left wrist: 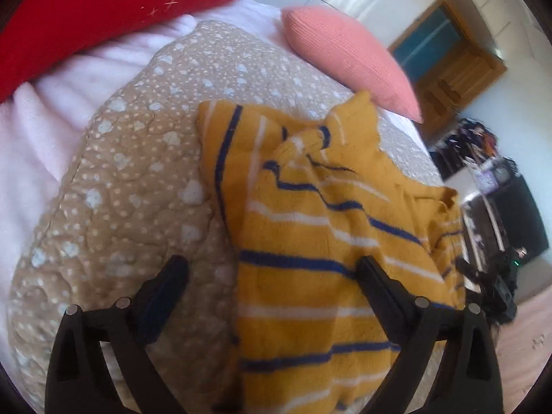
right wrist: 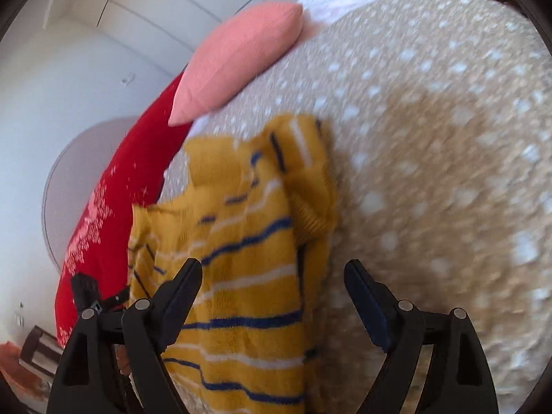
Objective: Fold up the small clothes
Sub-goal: 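Fold the held edge over the sweater with both grippers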
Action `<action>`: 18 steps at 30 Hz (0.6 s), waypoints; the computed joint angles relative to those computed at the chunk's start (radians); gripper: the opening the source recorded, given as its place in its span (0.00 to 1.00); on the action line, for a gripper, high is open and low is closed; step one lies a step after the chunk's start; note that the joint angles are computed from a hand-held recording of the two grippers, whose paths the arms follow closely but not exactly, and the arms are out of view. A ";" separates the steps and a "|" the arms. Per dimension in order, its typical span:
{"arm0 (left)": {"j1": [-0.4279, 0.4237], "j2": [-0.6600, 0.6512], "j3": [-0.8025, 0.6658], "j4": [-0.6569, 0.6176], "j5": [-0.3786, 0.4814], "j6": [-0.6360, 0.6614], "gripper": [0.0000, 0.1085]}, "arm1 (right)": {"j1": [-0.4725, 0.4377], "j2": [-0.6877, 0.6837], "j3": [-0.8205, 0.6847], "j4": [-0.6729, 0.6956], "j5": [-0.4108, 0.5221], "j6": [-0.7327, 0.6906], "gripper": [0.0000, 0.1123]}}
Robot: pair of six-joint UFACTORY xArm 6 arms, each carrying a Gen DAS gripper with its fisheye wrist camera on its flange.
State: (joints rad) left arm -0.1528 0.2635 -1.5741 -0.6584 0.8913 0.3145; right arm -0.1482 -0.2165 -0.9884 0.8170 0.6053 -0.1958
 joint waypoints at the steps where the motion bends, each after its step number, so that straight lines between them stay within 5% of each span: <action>1: -0.009 0.005 -0.011 0.045 -0.002 -0.056 0.71 | 0.016 0.009 -0.002 -0.009 -0.021 0.003 0.70; 2: -0.009 0.010 -0.027 0.049 0.020 -0.075 0.29 | 0.024 0.030 -0.021 -0.001 -0.004 0.008 0.47; 3: -0.003 0.025 -0.056 0.012 0.083 -0.084 0.19 | 0.019 0.052 -0.042 0.044 0.037 0.010 0.37; 5: -0.004 -0.006 -0.043 0.029 0.090 -0.102 0.15 | -0.006 0.052 -0.049 0.148 0.091 -0.024 0.26; 10: 0.058 -0.137 0.064 -0.087 0.197 -0.065 0.12 | -0.097 -0.081 0.027 0.286 0.244 -0.091 0.24; 14: 0.091 -0.275 0.209 -0.091 0.246 -0.042 0.15 | -0.142 -0.222 0.129 0.231 0.337 -0.077 0.28; 18: 0.075 -0.390 0.356 0.031 0.143 -0.067 0.29 | -0.133 -0.330 0.223 0.008 0.286 0.041 0.40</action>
State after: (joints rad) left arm -0.0780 -0.1265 -1.2185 -0.6277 1.0340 0.2475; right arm -0.2807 -0.5468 -0.7659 0.8246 0.8918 -0.1553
